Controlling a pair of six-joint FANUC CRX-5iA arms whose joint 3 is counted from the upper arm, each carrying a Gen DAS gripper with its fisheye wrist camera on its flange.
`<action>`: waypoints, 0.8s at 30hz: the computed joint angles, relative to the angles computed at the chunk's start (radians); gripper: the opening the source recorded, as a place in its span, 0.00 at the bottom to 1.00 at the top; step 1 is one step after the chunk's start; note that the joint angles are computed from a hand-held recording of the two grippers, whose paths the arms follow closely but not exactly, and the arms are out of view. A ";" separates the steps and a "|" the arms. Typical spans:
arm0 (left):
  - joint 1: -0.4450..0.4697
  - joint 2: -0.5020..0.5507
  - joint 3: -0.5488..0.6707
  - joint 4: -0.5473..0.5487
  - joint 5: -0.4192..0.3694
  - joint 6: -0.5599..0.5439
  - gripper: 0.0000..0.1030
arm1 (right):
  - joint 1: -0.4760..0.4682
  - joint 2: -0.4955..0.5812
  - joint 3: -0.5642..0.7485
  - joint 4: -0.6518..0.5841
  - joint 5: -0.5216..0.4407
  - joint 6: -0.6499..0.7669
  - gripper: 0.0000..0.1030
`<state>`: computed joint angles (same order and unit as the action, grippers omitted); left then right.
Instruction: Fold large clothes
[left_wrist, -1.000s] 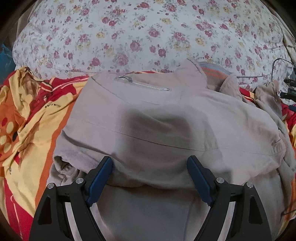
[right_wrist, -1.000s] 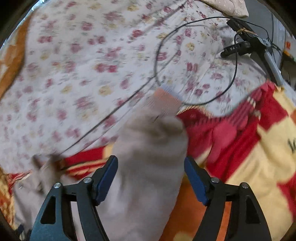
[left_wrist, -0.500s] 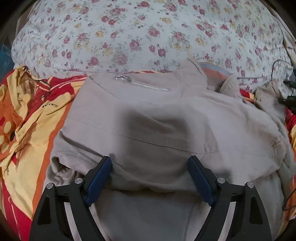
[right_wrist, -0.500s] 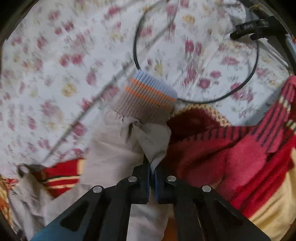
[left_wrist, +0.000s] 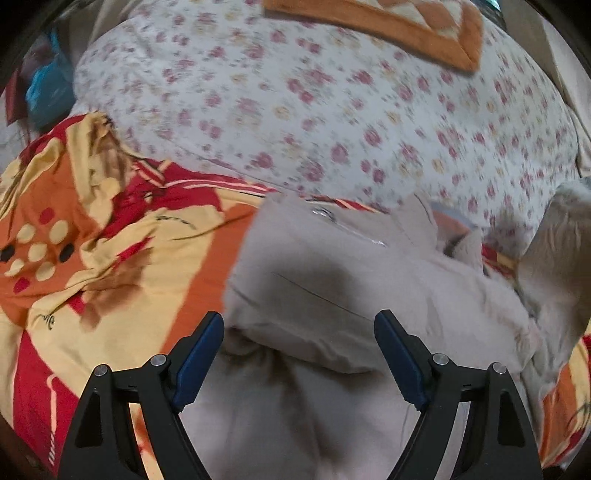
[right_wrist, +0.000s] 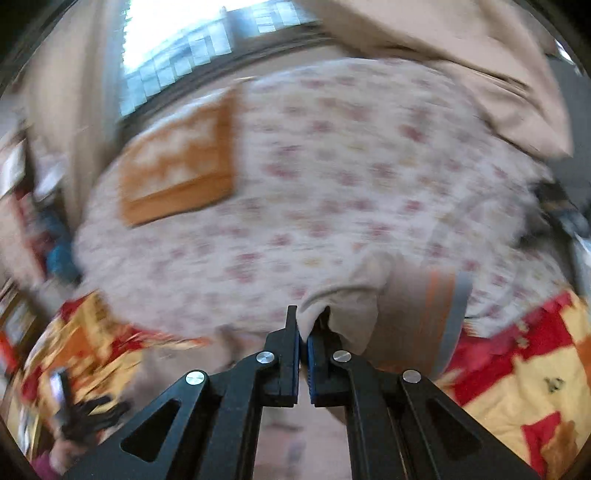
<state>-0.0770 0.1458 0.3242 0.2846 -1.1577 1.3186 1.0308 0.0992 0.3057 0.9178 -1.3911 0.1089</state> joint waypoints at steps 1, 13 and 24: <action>0.010 -0.003 0.000 0.006 -0.002 0.005 0.81 | 0.011 0.055 0.083 -0.028 0.018 0.060 0.02; 0.067 0.000 -0.007 0.034 -0.026 0.011 0.81 | -0.031 0.447 0.481 -0.658 0.195 0.304 0.41; 0.032 0.028 -0.039 0.164 -0.035 -0.055 0.84 | 0.092 0.102 0.006 -0.406 0.160 -0.003 0.63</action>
